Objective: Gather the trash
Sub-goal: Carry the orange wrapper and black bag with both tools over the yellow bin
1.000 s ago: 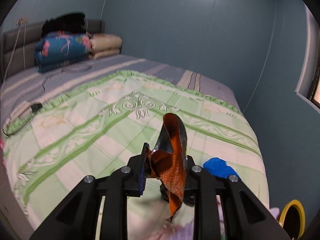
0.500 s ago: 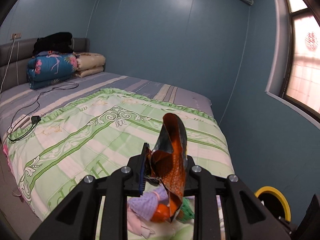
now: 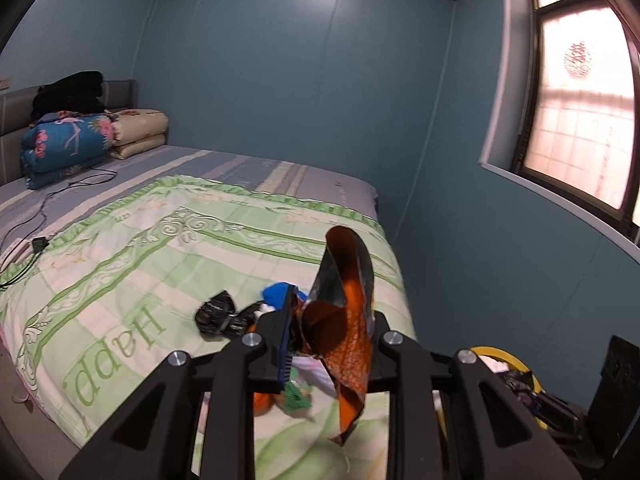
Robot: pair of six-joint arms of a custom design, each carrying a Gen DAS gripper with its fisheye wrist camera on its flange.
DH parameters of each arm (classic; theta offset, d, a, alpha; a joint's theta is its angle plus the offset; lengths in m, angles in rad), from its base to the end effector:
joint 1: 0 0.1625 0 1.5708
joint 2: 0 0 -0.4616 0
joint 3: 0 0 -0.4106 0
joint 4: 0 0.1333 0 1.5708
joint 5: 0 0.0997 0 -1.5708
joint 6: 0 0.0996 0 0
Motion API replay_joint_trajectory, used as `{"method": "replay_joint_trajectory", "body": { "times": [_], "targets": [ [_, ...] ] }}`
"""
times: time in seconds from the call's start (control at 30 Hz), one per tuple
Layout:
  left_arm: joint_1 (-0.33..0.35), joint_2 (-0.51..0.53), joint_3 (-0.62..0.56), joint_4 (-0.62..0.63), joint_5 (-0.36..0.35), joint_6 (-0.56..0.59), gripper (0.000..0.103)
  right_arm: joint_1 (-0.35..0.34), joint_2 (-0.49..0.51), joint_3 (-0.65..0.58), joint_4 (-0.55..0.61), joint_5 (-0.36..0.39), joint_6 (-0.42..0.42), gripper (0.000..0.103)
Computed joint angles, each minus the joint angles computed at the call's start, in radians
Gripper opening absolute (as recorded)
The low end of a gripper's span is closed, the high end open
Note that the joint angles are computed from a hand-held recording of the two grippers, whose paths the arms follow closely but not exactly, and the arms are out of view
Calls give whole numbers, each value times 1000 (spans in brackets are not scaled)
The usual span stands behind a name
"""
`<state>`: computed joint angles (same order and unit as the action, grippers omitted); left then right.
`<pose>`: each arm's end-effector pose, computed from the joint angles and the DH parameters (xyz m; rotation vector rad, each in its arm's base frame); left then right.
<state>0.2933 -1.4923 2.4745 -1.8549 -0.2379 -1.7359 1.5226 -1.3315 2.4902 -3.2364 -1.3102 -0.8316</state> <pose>-0.2450 -0.3144 0.1991 0.1008 2.0314 -1.4891 0.1391 -0.4149 0.1990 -1.2395 2.7342 -0.8706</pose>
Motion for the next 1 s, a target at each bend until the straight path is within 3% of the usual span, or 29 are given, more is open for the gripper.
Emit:
{"method": "replay_joint_trajectory", "body": {
  "times": [0.43,0.7,1.0],
  "targets": [
    [2,123,15,-391,-25,295,22,-45,-48,1,-49,12,15,39],
    [25,290,25,-935,-83,691,22,-63,-76,-16,-74,-17,46,39],
    [71,454,-43,-1287,-164,991,22,-112,-109,-28,-92,-30,70,39]
  ]
}}
